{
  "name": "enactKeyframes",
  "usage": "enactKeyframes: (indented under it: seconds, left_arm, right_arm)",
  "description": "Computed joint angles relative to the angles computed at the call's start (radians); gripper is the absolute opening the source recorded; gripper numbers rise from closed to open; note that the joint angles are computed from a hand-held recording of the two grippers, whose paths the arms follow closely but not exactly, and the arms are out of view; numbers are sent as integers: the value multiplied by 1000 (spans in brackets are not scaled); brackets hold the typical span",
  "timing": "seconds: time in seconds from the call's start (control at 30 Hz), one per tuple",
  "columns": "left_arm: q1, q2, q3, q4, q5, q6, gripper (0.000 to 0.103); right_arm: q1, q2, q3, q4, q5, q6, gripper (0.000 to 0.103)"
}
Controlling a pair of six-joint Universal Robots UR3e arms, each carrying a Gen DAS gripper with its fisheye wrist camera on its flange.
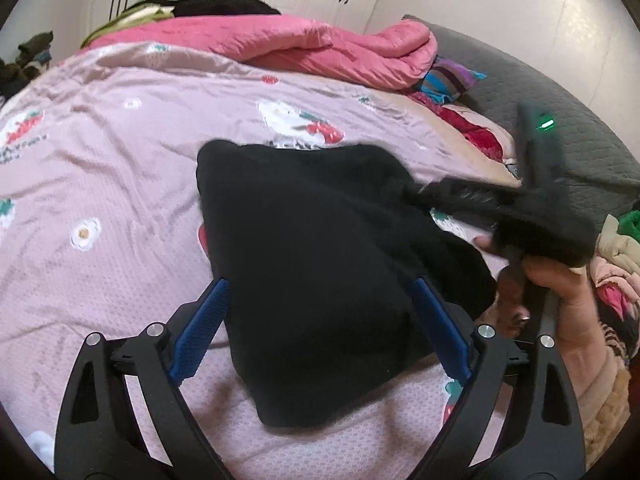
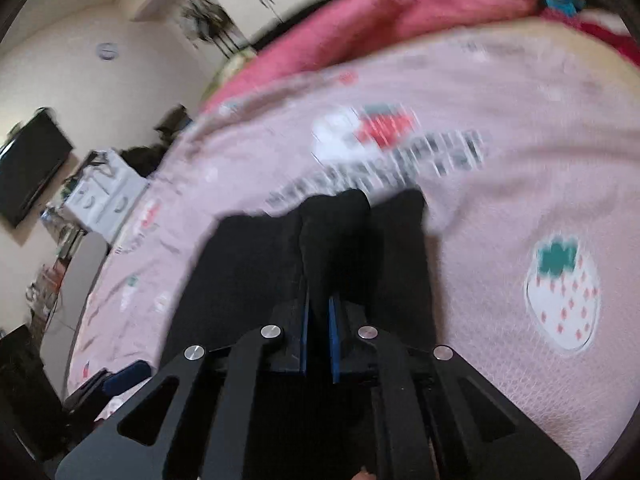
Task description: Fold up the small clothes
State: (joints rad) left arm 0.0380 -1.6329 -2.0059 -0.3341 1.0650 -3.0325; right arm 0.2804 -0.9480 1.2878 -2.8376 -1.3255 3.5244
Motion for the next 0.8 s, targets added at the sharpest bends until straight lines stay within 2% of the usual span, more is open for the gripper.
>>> enactKeyframes:
  seconds: [0.1, 0.2, 0.33, 0.4, 0.43, 0.5, 0.57, 0.67, 0.8]
  left_arm:
    - [-12, -30, 24, -6, 4, 6, 85]
    - [-46, -77, 42, 5, 50, 17, 87]
    - [-87, -106, 55, 25, 120, 39, 88]
    - [-86, -105, 56, 20, 120, 46, 88]
    - [-84, -103, 56, 14, 120, 52, 88]
    - [-77, -98, 54, 5, 116, 58, 88]
    - [-66, -88, 51, -8, 98, 56, 88]
    - [-36, -48, 28, -18, 49, 53, 88]
    - [-8, 15, -13, 9, 4, 44, 88]
  right_arm:
    - [30, -47, 21, -27, -93, -57, 6]
    - [40, -33, -8, 47, -165, -90, 6]
    - [41, 53, -70, 150, -210, -103, 7]
    - [37, 75, -73, 143, -209, -96, 8]
    - [34, 73, -72, 146, -207, -94, 10]
    - [31, 46, -45, 137, -208, -81, 23]
    - [12, -10, 36, 95, -168, -64, 25]
    - [-38, -125, 210, -6, -51, -33, 30]
    - [-84, -246, 366, -47, 90, 1, 35]
